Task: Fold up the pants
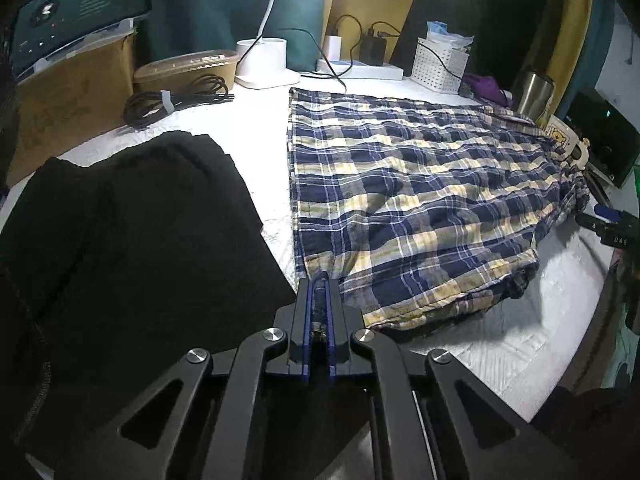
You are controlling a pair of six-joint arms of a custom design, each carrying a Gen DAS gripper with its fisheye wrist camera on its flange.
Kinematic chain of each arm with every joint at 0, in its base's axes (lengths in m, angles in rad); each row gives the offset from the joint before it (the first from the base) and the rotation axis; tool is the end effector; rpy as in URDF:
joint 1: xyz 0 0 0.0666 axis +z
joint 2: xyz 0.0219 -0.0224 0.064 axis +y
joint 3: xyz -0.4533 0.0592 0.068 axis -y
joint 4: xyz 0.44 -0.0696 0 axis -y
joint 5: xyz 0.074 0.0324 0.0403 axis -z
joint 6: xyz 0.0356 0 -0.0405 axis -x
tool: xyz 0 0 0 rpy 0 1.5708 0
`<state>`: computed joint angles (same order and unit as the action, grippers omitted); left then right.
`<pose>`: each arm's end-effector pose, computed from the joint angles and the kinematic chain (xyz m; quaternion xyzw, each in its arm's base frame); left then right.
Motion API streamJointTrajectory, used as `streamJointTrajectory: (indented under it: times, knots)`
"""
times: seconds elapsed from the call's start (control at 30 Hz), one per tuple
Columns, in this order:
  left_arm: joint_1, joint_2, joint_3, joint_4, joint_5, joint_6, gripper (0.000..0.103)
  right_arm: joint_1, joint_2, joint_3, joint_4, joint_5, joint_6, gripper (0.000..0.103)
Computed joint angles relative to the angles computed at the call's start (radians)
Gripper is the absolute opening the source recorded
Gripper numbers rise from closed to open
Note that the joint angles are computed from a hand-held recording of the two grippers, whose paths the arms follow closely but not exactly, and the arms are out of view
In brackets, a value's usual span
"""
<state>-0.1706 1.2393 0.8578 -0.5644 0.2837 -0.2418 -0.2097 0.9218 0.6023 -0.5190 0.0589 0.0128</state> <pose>0.4024 -0.0798 0.3297 0.2354 0.9132 -0.1236 0.3089 0.2860 -0.0634 0.3130 0.1022 0.9278 -0.0671 0.3526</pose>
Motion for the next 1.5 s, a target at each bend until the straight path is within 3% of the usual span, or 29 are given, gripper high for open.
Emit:
streamJointTrajectory:
  times: [0.27, 0.37, 0.4, 0.47, 0.5, 0.53, 0.87, 1.03, 1.07, 1.1, 1.27, 1.33, 1.5]
  knots:
    - [0.006, 0.018, 0.059, -0.104, -0.035, -0.029, 0.004, -0.081, 0.025, 0.02, 0.028, -0.039, -0.007, 0.103]
    - [0.001, 0.032, 0.099, -0.117, -0.055, 0.011, 0.004, -0.098, 0.042, 0.033, 0.038, -0.048, -0.008, 0.103]
    - [0.0, 0.037, 0.111, -0.114, -0.058, 0.029, 0.007, -0.103, 0.046, 0.037, 0.041, -0.051, -0.007, 0.103]
    - [-0.006, 0.052, 0.138, -0.102, -0.06, 0.049, 0.03, -0.113, 0.061, 0.048, 0.05, -0.06, -0.006, 0.103]
    - [-0.009, 0.059, 0.146, -0.092, -0.062, 0.053, 0.051, -0.117, 0.066, 0.052, 0.053, -0.064, -0.006, 0.103]
    - [-0.014, 0.066, 0.155, -0.079, -0.062, 0.057, 0.057, -0.12, 0.073, 0.057, 0.057, -0.066, -0.006, 0.103]
    - [-0.081, 0.246, 0.297, -0.085, -0.071, 0.035, 0.057, -0.151, 0.144, 0.119, 0.069, -0.078, 0.001, 0.103]
    - [-0.091, 0.323, 0.354, -0.085, -0.07, 0.032, 0.055, -0.175, 0.169, 0.147, 0.078, -0.069, 0.0, 0.103]
    - [-0.092, 0.344, 0.368, -0.095, -0.077, 0.034, 0.051, -0.178, 0.174, 0.15, 0.077, -0.069, 0.001, 0.103]
    - [-0.092, 0.357, 0.379, -0.105, -0.084, 0.039, 0.035, -0.178, 0.18, 0.153, 0.078, -0.066, 0.001, 0.103]
    - [-0.1, 0.365, 0.384, -0.082, -0.11, 0.002, 0.011, -0.169, 0.216, 0.17, 0.076, -0.059, 0.003, 0.103]
    - [-0.104, 0.361, 0.381, -0.077, -0.12, -0.014, 0.005, -0.163, 0.231, 0.178, 0.078, -0.058, 0.002, 0.103]
    - [-0.098, 0.353, 0.371, -0.037, -0.148, 0.017, 0.003, -0.142, 0.258, 0.197, 0.087, -0.058, 0.008, 0.103]
